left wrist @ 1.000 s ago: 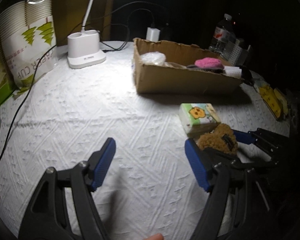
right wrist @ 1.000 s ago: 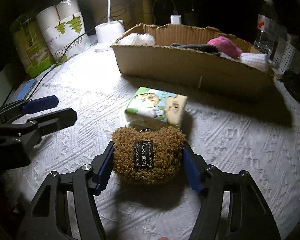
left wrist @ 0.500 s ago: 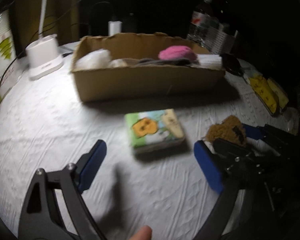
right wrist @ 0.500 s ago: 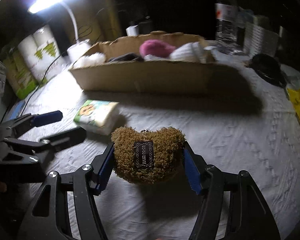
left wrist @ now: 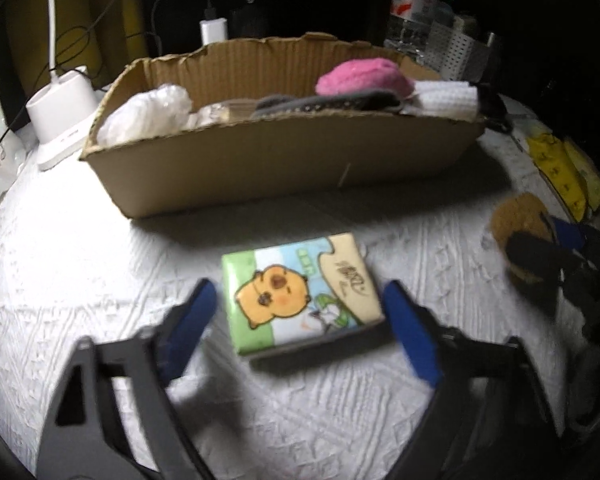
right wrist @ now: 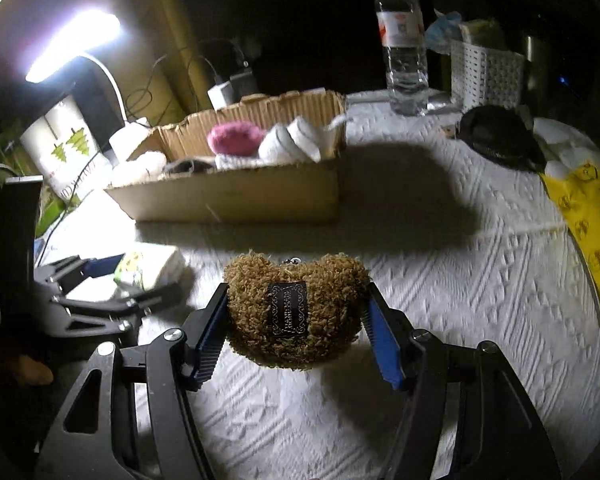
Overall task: Organize soft objects
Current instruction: 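Grasp the green tissue pack with the left tool while the right tool grasps the brown plush, then carry the tissue pack and brown plush over the box with both tools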
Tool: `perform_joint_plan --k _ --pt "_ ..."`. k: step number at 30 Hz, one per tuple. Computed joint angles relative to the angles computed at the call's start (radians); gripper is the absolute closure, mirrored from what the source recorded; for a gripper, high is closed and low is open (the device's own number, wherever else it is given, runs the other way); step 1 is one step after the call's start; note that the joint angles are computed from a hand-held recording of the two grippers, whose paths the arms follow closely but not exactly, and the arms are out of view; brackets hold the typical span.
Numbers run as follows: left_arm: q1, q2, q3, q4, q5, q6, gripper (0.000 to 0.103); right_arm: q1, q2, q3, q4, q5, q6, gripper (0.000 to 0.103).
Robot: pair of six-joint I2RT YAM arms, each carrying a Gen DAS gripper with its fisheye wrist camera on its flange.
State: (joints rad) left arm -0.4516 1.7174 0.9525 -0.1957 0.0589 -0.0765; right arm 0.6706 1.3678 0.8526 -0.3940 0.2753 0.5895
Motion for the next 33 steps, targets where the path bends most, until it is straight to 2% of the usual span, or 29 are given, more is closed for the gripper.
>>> perform_joint_plan --k 4,15,23,33 --pt "0.018 -0.009 0.0 -0.004 0.034 -0.002 0.03 -0.011 0.016 0.028 0.001 -0.007 -0.023 0.036" --pt "0.059 -0.177 -0.054 -0.034 0.109 0.015 0.03 0.003 0.045 0.114 -0.059 0.035 -0.051 0.036" --pt "0.113 -0.226 0.031 -0.073 0.138 0.073 0.03 -0.001 0.054 0.194 -0.109 0.068 -0.075 0.036" --pt "0.166 -0.18 0.141 -0.082 0.164 0.115 0.03 -0.037 0.122 0.319 -0.116 0.074 -0.138 0.036"
